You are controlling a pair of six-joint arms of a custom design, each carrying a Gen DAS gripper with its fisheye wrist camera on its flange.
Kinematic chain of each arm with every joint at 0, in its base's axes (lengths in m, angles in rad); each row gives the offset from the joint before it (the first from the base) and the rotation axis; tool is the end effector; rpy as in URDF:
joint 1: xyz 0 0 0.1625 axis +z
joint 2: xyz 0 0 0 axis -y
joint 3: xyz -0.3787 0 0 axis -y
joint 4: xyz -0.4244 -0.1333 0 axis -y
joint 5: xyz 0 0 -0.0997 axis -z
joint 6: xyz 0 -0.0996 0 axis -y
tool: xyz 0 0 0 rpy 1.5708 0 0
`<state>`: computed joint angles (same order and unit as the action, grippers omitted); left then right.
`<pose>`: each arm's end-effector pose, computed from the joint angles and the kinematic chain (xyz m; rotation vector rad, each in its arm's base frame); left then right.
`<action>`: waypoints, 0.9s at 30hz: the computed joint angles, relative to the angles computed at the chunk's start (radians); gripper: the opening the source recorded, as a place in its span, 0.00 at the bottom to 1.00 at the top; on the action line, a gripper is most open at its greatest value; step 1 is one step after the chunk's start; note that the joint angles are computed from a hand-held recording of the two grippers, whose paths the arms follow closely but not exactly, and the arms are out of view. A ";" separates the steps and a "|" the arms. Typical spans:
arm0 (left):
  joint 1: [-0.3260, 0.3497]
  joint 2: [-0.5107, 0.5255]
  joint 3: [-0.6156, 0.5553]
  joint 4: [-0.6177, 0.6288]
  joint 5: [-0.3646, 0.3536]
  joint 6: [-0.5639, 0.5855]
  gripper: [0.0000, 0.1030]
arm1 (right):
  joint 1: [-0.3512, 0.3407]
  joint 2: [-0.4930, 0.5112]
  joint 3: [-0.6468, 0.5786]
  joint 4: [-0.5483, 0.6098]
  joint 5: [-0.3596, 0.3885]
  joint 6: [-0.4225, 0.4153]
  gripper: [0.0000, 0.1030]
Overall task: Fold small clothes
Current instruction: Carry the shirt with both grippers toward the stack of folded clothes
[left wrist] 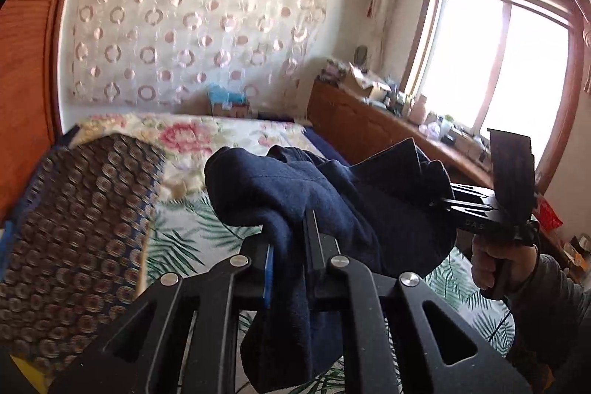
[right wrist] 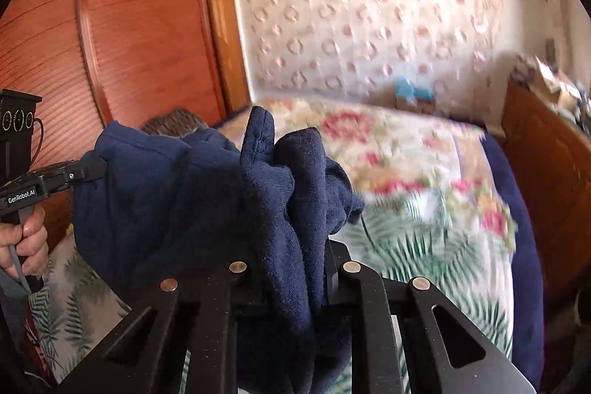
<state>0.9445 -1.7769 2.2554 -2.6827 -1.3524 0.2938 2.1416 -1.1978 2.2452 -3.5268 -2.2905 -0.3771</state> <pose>-0.1307 -0.4450 0.3184 1.1840 2.6220 -0.9814 0.3111 -0.3594 0.1802 0.6621 -2.2008 1.1810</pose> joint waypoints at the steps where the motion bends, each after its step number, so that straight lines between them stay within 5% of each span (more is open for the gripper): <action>1: -0.004 -0.019 0.001 -0.010 0.015 0.001 0.13 | 0.007 0.006 -0.017 0.005 0.009 -0.016 0.17; 7: 0.001 -0.140 0.036 -0.095 0.129 -0.004 0.13 | 0.038 0.105 -0.202 0.086 0.104 -0.172 0.17; 11: 0.024 -0.189 0.064 -0.170 0.211 -0.002 0.13 | 0.055 0.268 -0.402 0.123 0.131 -0.362 0.17; 19: 0.123 -0.132 0.079 -0.289 0.300 0.006 0.13 | 0.022 0.594 -0.852 0.342 0.177 -0.525 0.17; 24: 0.182 -0.094 0.066 -0.298 0.316 -0.020 0.13 | 0.003 0.736 -1.063 0.460 0.190 -0.507 0.18; 27: 0.196 -0.117 0.083 -0.266 0.326 -0.049 0.13 | -0.004 0.782 -1.156 0.552 0.174 -0.414 0.27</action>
